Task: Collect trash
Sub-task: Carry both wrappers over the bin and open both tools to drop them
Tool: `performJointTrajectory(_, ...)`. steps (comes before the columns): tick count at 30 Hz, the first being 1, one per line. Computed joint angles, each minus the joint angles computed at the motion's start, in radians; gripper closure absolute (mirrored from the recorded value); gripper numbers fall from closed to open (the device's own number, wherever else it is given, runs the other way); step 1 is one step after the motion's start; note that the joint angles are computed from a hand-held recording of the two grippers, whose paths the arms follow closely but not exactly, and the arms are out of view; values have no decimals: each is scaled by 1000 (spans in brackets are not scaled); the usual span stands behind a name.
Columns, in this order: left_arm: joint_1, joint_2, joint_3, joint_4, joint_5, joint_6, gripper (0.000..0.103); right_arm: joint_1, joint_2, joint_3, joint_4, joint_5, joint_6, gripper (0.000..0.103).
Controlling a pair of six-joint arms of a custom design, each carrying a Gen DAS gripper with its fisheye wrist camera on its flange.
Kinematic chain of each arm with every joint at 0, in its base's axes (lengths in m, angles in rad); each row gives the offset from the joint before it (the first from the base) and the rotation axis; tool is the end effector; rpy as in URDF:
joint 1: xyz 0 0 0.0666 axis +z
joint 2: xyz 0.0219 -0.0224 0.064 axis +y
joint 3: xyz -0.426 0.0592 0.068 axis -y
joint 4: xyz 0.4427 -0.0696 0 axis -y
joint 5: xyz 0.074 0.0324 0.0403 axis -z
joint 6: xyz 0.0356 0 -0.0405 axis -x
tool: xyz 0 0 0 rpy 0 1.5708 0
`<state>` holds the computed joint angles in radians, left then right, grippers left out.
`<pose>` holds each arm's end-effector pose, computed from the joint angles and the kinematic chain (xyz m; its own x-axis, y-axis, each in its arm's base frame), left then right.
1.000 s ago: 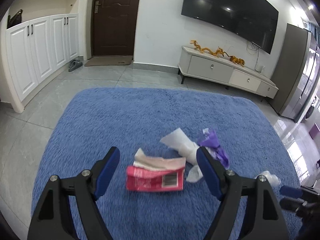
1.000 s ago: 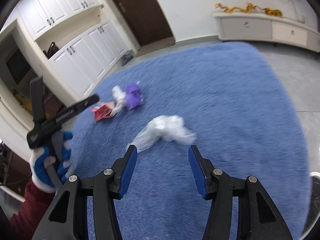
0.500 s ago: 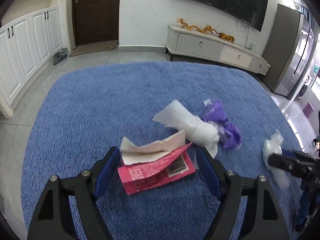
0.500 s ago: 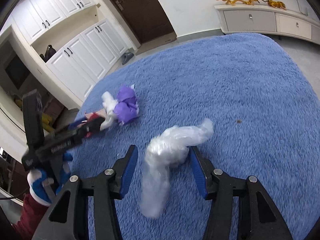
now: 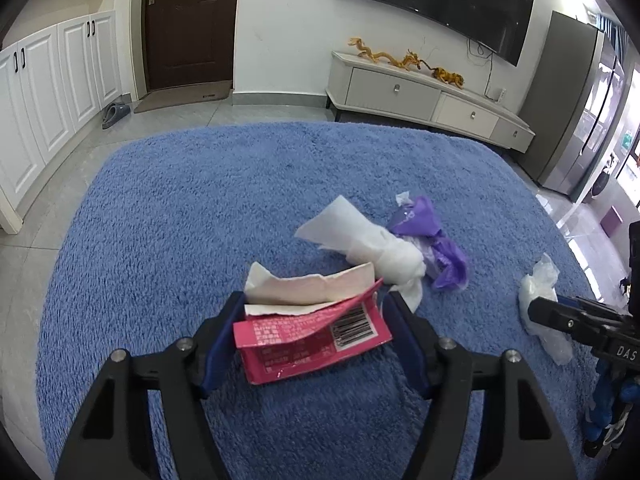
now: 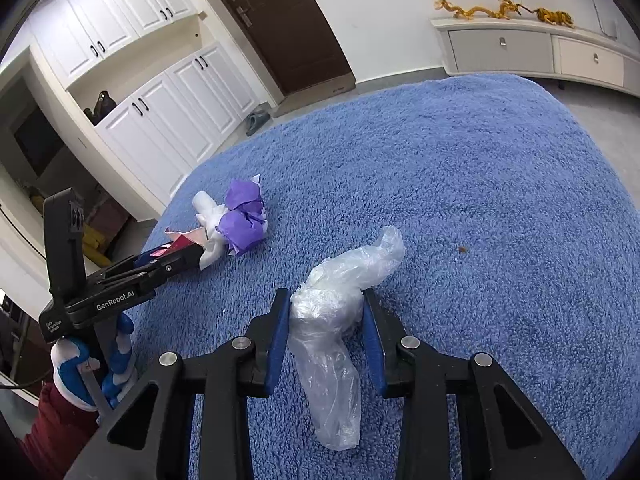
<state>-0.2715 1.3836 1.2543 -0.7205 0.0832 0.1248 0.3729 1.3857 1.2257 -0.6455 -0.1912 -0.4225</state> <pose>0.5006 -0.1428 0.4224 -0.7579 0.0822 -0.6472 0.2275 0.9630 -0.1441 0.4845 0.1964 0.4126 -0.8095 0.1156 -0.5756 -0.1627 0.8979 0.4091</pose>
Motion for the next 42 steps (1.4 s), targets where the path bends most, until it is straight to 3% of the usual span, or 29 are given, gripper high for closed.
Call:
performJointTrajectory(9,-22,-113,-75,10,-16,54,36,-2,-80,-64,7,-5,26,70)
performJointTrajectory(15,-86,-178,-102,-3,-80,55,36,-7,-170,-136,7,7,5,70)
performJointTrajectory(26,-218,-228,-83,-39,-88,92,36,-58,-380,-231,-20,74,-31,70)
performJointTrajectory(33,-322,-196,-41,-52,-89,108,36,-156,-508,-283,-61,85,-37,70)
performJointTrajectory(42,-469,-68,87,-69,-77,110,36,-422,-628,-368,-107,15,-51,70)
